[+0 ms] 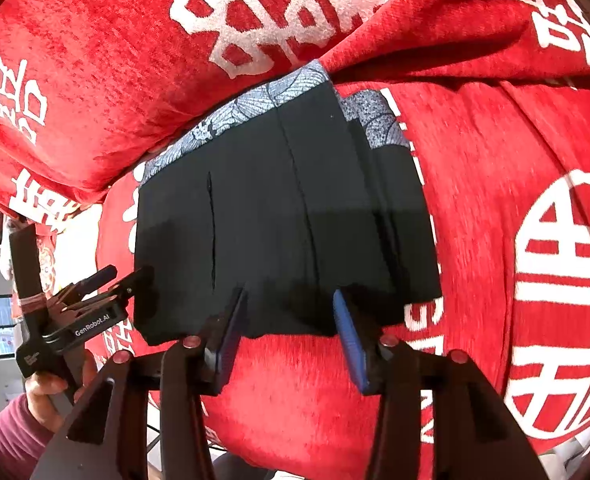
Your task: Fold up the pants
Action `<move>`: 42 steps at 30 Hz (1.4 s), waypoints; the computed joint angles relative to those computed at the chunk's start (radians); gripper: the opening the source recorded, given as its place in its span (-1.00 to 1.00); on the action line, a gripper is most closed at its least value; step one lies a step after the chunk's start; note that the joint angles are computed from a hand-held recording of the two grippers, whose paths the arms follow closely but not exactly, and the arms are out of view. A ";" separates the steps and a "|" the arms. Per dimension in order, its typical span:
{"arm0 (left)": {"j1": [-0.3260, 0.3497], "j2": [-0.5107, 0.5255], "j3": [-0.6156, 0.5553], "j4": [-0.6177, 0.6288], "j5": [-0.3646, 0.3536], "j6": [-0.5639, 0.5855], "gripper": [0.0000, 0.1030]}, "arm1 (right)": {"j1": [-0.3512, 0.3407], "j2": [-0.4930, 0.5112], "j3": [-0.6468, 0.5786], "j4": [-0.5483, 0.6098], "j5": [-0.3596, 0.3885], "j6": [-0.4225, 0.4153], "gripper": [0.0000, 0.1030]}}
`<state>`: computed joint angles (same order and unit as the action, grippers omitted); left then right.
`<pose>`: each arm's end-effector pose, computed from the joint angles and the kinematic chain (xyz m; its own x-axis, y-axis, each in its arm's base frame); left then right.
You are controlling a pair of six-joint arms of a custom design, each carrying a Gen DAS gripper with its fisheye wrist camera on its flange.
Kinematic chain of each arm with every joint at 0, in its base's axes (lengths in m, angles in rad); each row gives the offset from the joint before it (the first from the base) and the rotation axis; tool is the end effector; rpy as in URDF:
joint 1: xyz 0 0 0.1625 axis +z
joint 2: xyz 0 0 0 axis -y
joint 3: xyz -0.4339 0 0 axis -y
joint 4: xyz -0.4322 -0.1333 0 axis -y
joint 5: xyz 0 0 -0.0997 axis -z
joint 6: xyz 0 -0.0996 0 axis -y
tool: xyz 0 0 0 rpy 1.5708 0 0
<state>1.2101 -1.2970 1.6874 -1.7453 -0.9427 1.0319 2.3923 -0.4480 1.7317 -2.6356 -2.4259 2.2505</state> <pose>-0.0313 -0.6264 0.3157 -0.0699 0.9914 -0.1107 0.7886 0.1228 0.6026 0.4764 -0.3638 -0.1495 -0.3504 0.8892 -0.2941 0.7035 0.0425 -0.7094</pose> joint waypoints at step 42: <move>-0.015 -0.010 0.059 0.004 0.048 -0.038 0.99 | 0.029 0.028 0.084 -0.096 0.047 0.120 0.84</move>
<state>1.1956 -1.3067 1.7460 -1.7412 -0.8952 0.9937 2.4217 -0.4202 1.8159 -2.7312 -2.3790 2.3707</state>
